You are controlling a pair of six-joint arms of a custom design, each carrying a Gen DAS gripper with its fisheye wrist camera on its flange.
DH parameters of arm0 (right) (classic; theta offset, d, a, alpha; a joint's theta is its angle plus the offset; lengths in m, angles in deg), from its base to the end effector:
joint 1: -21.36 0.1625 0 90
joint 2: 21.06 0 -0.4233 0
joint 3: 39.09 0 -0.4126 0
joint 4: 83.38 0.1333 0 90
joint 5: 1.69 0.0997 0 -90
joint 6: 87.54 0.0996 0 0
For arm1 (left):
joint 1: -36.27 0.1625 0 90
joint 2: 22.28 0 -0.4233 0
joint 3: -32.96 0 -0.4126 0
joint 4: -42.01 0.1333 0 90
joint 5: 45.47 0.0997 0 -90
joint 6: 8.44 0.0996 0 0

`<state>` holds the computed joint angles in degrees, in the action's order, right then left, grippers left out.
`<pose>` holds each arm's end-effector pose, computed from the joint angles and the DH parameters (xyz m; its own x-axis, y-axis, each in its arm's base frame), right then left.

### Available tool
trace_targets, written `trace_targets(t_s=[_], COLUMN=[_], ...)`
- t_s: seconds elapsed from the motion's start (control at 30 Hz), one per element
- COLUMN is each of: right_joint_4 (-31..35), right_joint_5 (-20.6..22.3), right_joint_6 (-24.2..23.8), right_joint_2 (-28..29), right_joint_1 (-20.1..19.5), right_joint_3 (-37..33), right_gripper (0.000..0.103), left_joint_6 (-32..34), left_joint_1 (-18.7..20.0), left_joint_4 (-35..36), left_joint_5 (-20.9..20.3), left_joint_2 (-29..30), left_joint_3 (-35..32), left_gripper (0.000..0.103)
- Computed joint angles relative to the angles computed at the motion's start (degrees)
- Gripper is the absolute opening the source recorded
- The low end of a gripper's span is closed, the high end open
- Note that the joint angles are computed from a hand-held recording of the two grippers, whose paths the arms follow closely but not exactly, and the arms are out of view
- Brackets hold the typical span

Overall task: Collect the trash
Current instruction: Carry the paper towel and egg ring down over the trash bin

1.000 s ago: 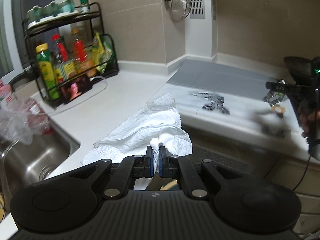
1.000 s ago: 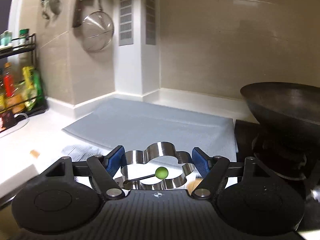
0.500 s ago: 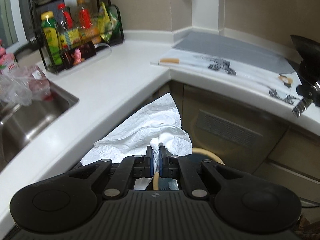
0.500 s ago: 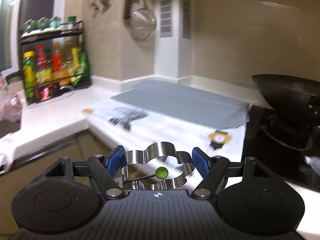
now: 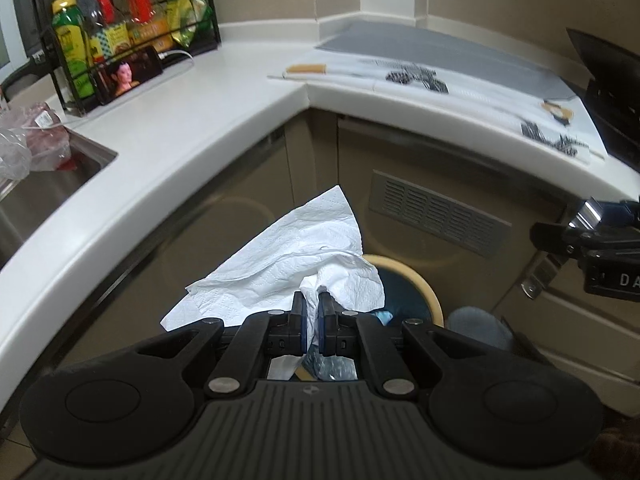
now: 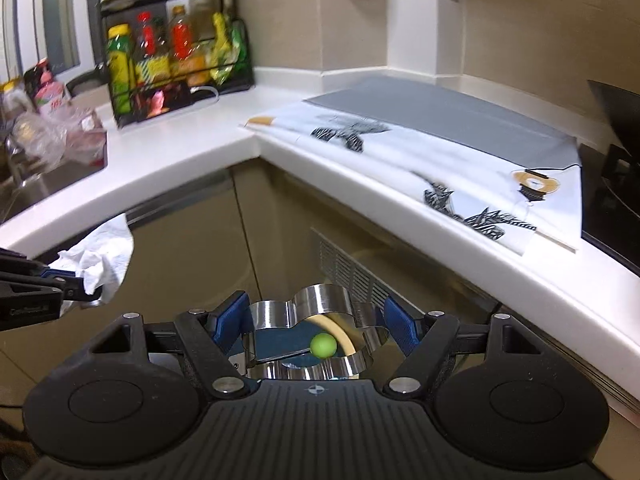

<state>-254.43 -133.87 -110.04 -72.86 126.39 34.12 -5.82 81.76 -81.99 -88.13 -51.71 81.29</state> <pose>0.2612 -0.7168 0.3933 -0.7499 0.1526 0.6437 -0.4525 0.5916 -0.6673 -0.4646 -0.7673 0.1977 -0.5860 0.3696 -0.7212 0.7044 0.6723 -0.2278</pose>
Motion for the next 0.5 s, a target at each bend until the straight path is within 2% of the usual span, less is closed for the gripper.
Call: trace_targets(t_s=[0.5], right_joint_4=[3.8], right_joint_5=[-0.6], right_joint_6=[1.4], right_joint_2=[1.3], right_joint_1=[-0.7], right_joint_3=[-1.8], right_gripper=[0.076], left_joint_6=[-2.2], left_joint_1=[0.6], left_joint_4=[3.4], left_joint_5=[1.0], left_joint_2=[1.8], left_joint_3=[-2.7], left_gripper=[0.005])
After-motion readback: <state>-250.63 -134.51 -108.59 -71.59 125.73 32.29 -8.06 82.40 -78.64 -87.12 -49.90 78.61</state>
